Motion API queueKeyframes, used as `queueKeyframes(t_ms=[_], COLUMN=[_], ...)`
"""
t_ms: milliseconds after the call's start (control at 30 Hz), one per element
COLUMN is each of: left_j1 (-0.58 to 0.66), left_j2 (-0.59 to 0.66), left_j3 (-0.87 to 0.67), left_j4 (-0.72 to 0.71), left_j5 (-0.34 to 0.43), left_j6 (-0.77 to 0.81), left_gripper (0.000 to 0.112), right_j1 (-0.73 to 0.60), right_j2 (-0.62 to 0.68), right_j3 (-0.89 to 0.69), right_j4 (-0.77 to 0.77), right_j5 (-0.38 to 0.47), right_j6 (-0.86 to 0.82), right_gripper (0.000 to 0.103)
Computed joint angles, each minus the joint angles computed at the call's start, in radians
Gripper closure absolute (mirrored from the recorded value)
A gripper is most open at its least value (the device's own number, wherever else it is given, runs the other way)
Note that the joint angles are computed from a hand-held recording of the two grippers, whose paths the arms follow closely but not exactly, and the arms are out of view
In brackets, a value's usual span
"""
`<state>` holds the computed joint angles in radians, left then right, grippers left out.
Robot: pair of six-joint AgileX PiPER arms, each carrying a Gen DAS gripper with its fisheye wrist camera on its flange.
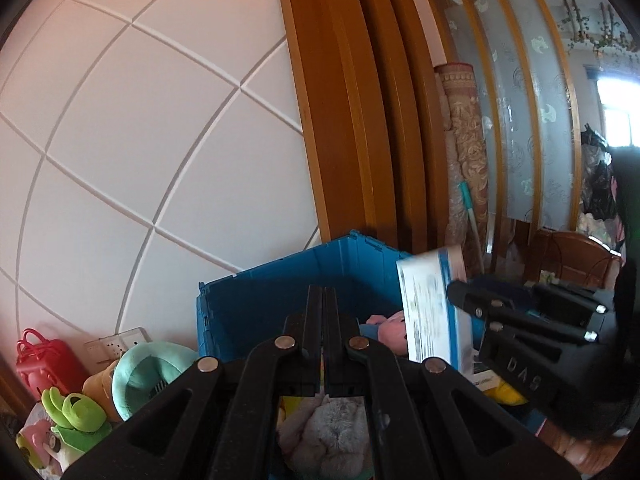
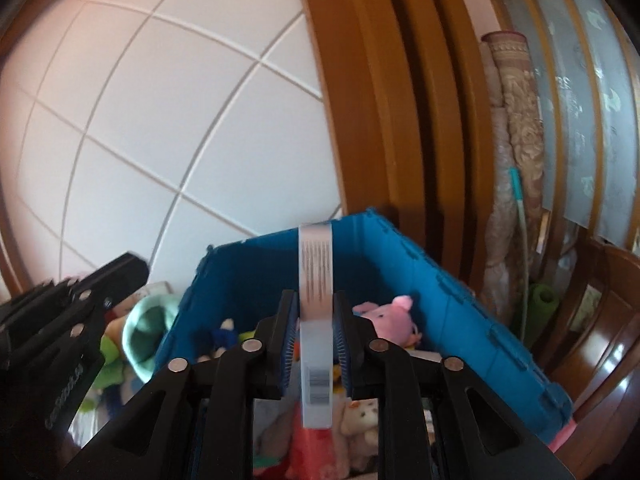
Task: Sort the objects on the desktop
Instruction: 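Lower the white-blue medicine box into the blue crate and open the right tool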
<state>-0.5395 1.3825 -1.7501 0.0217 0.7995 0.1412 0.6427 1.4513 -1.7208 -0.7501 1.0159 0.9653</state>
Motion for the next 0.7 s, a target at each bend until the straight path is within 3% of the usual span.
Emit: queueKeyframes(t_ms=[100,167,200,533,633,700], left_j1=[-0.016,-0.013,-0.007,0.056,0.041,0.067], left_j2=[0.013,0.014,0.011,-0.028,-0.038,-0.04], left_j3=[-0.012,-0.016,-0.017,0.003,0.011,0.003], left_j4=[0.027,0.021,0.003,-0.196,-0.153,-0.208], left_j5=[0.019,0.029,0.032,0.094,0.095,0.123], left_j6=[-0.011,-0.016,-0.009,0.158,0.139,0.175], left_gripper=[0.112,0.112,0.112,0.112,0.112,0.112], right_j1=[-0.007,0.002,0.001,0.132,0.152,0.179], right_j2=[-0.01,-0.012,-0.016,-0.031,-0.03,-0.033], right_j3=[0.007,0.007,0.009,0.005,-0.002,0.001], right_j4=[-0.012,-0.033,-0.035,-0.155,-0.161,-0.186], right_j5=[-0.005,0.005,0.001,0.069,0.083,0.099], right_j6=[0.007,0.02,0.022,0.094,0.096,0.109], right_gripper=[0.072,0.059,0.057,0.052,0.052,0.052])
